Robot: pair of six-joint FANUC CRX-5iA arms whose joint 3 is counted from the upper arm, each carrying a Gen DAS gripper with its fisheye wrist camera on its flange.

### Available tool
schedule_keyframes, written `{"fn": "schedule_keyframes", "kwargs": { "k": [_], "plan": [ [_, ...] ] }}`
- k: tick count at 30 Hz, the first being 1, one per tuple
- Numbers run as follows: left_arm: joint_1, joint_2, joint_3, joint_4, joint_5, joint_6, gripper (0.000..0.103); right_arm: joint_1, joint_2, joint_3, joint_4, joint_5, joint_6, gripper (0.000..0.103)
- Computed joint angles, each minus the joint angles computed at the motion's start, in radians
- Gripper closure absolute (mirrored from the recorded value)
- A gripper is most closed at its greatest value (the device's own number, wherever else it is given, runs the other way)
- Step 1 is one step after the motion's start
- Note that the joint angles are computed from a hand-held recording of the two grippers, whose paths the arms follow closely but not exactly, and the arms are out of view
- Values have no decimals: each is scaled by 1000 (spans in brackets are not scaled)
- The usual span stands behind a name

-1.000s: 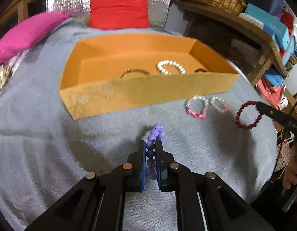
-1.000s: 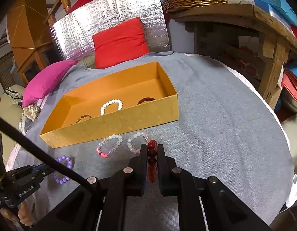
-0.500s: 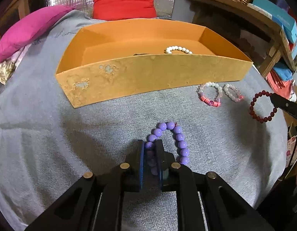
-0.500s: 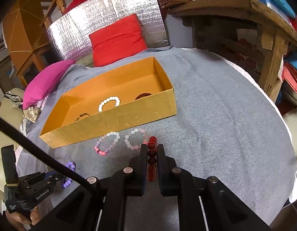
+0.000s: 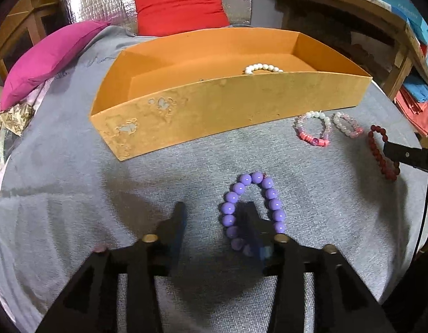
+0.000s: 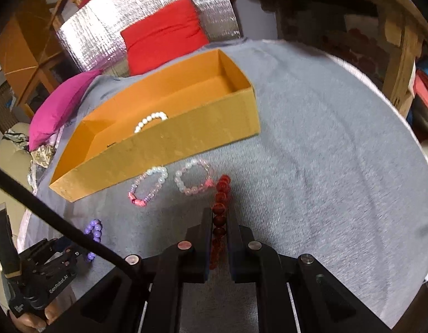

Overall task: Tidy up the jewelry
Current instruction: 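Lift the purple bracelet with the left tool while the right tool lifts the red bracelet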

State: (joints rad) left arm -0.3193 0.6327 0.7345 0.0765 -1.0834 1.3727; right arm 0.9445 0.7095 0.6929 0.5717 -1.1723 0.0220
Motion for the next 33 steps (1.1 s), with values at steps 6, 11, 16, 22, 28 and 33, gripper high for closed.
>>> {"fn": "schedule_keyframes", "kwargs": {
  "k": [6,11,16,22,28,33],
  "plan": [
    [7,2,-8,24,0,6,45,-10,-22,-31,-49,35,-15,90],
    [20,10,-20,83,2,-29,29,-12,-35,-48,-65,53,-26,90],
    [13,-2,-46,81,21,-66,23,-13,-26,-31,-76,48,-9,90],
    [21,-6,-63,113,33,-83,33,-11,-18,-18,-78,67,26,90],
    [34,-28,-111,189,60,-142,87,-3,-24,-30,-57,143,68,90],
    [55,-29,-136,290,63,-188,93,1,-39,-66,0,202,50,90]
  ]
}}
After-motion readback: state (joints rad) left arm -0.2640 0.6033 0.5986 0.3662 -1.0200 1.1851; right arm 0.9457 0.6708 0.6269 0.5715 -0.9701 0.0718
